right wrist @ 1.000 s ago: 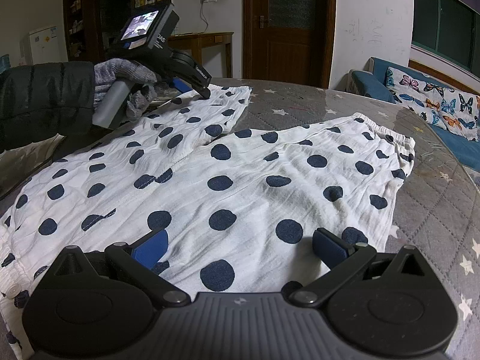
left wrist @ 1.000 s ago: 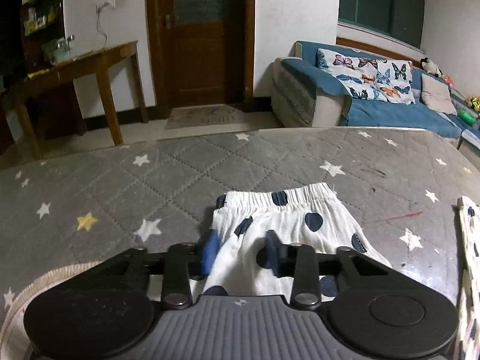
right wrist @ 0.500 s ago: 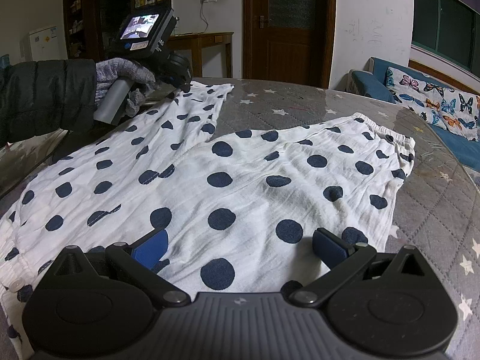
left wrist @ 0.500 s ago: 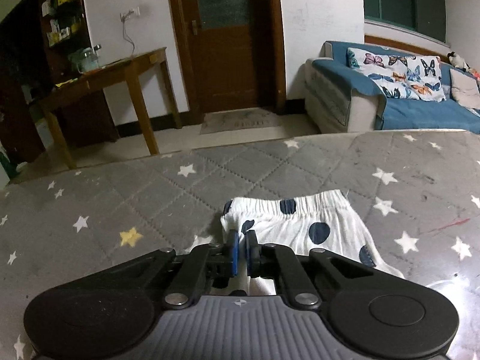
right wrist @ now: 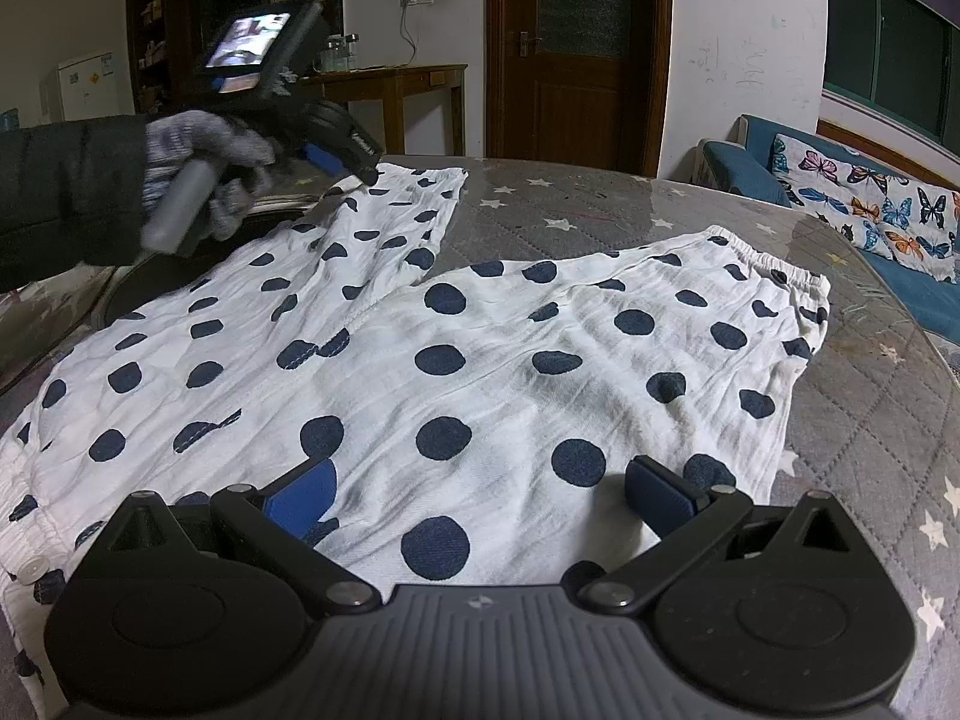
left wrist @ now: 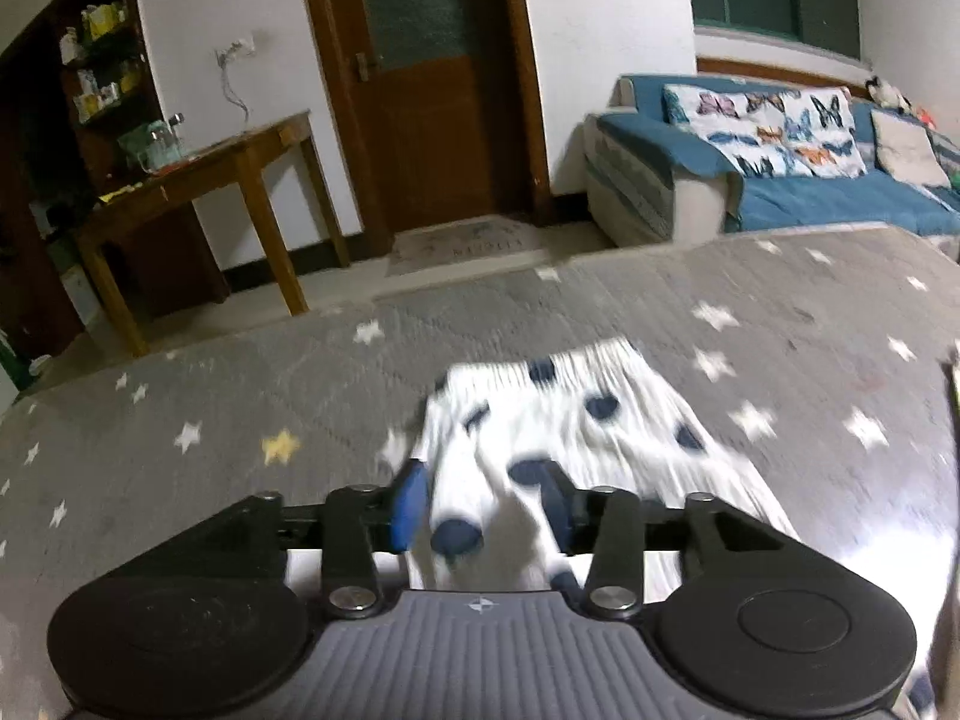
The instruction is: Fold clothes
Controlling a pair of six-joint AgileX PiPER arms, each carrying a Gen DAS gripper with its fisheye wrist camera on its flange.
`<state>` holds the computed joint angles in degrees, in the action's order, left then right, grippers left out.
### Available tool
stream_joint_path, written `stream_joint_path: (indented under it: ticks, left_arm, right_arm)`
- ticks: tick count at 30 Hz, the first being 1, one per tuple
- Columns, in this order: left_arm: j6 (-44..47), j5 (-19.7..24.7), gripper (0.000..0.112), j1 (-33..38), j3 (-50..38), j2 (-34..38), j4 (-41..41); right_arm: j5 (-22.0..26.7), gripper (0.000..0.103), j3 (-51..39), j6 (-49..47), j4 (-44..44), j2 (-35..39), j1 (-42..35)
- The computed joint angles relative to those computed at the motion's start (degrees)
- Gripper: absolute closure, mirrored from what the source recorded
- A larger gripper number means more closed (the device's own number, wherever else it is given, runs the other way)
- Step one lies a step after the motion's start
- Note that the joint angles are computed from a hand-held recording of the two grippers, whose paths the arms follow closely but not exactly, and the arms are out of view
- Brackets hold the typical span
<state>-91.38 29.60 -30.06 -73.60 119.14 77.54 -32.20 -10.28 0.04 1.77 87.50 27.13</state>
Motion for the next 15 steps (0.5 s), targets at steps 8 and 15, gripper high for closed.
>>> stream_joint_path:
  ticks: [8, 15]
  left_arm:
    - [-1.9, 0.5, 0.056, -4.5, 11.9, -9.5, 0.4]
    - [-0.9, 1.1, 0.054, -8.5, 21.4, -18.0, -3.8]
  right_arm:
    - [0.1, 0.0, 0.0, -0.3, 0.5, 0.0, 0.3]
    - [0.1, 0.0, -0.1, -0.6, 0.8, 0.1, 0.4]
